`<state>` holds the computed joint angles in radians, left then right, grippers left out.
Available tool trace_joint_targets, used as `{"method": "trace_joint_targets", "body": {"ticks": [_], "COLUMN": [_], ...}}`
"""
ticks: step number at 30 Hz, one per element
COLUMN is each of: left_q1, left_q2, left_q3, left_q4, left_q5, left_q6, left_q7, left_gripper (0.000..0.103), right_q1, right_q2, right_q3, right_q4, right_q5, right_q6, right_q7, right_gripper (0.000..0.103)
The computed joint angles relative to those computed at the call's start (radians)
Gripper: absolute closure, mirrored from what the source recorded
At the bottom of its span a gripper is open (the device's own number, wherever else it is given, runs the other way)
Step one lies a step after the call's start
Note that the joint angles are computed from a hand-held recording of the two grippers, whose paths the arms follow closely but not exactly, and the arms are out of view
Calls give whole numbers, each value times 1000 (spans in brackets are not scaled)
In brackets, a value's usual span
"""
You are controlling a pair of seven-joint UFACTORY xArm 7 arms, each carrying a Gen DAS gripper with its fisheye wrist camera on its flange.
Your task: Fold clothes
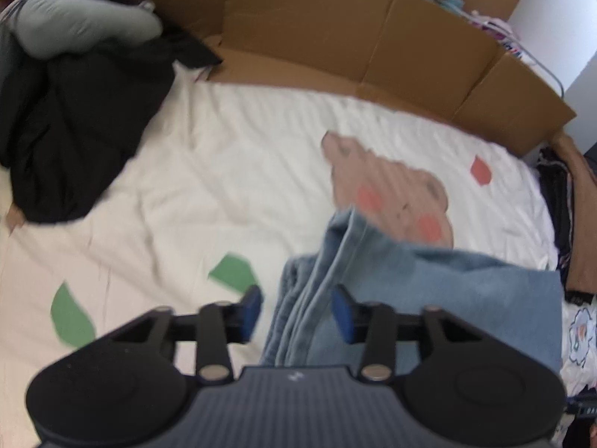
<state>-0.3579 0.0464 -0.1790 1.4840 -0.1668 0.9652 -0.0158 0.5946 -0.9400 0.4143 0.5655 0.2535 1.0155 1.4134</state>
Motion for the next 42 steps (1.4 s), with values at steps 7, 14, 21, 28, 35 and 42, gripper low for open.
{"method": "trace_joint_targets", "body": {"ticks": [7, 14, 21, 28, 35, 42], "left_q1": [-27, -40, -56, -69, -115, -122], "left_q2": [131, 205, 217, 205, 219, 178], "left_q3": [-14, -13, -11, -2, 13, 18], "left_q4": [109, 161, 207, 215, 243, 256], "left_q5": [19, 15, 47, 99, 236, 320], "left_q6": [-23, -8, 45, 29, 74, 100], "left_q7": [1, -2, -4, -27, -124, -132], "left_gripper": [43, 50, 87, 95, 80, 66], "right_q1": [2, 1, -2, 6, -1, -32], "right_q2": [-14, 1, 5, -23, -45, -123], "right_q3": [4, -3, 6, 5, 5, 29], "right_q4": [-11, -3, 10, -8, -9, -11], "right_q5": [6, 2, -2, 2, 0, -43], "right_q6": [-7, -4, 11, 8, 16, 54], "right_q7": [20, 14, 29, 41, 45, 77], "right_gripper": [56, 56, 56, 56, 56, 55]}}
